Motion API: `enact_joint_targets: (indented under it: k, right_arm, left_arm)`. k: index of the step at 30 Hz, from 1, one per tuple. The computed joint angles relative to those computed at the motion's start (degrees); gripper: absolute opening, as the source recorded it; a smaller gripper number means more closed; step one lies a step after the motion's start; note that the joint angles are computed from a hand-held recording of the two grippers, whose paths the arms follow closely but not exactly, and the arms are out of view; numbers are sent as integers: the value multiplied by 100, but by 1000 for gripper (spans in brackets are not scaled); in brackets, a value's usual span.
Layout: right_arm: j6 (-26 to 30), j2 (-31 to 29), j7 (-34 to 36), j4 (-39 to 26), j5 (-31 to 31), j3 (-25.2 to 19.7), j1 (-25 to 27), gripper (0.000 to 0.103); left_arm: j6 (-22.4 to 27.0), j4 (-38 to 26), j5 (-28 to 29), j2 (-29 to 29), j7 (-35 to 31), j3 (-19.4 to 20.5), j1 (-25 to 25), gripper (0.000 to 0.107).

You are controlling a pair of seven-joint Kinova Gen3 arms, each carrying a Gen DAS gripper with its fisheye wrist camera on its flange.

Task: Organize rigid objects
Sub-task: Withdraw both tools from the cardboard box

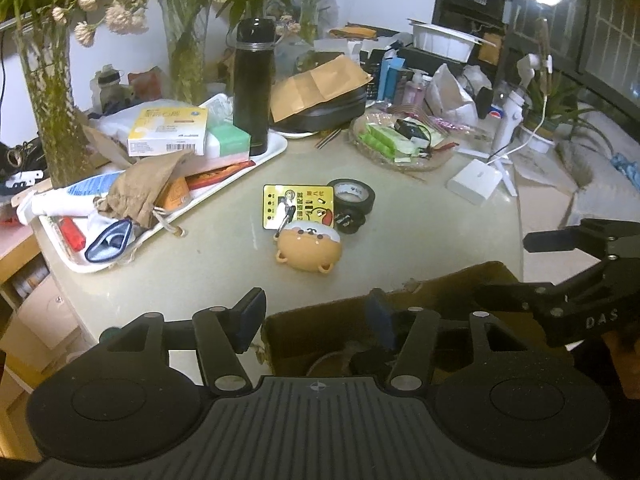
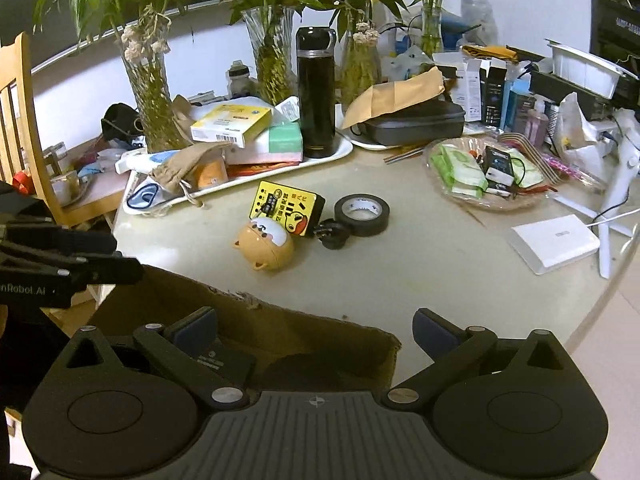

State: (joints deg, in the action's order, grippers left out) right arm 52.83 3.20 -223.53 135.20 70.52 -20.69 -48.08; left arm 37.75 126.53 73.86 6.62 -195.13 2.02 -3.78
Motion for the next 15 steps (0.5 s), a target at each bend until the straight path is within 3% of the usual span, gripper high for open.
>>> enact_joint_targets:
  k: [6,9,11,15]
  right_arm:
    - [10,-37,-13,54,-36,-20,-28,103]
    - [-62,-71,-46,96,80,4,22,103]
    - [-83,-82,-63,141,166,7,50,103]
    - [-223,-79,133,161,212,90,199,103]
  left_arm:
    - [-409,-255,-225,239,515,186,230,58]
    - [-625,-251,29,273,300,292,272,72]
    - [-747,-268,190,299,174,333,328,72]
    - [-756,-481,-45,468,435,379,406,73]
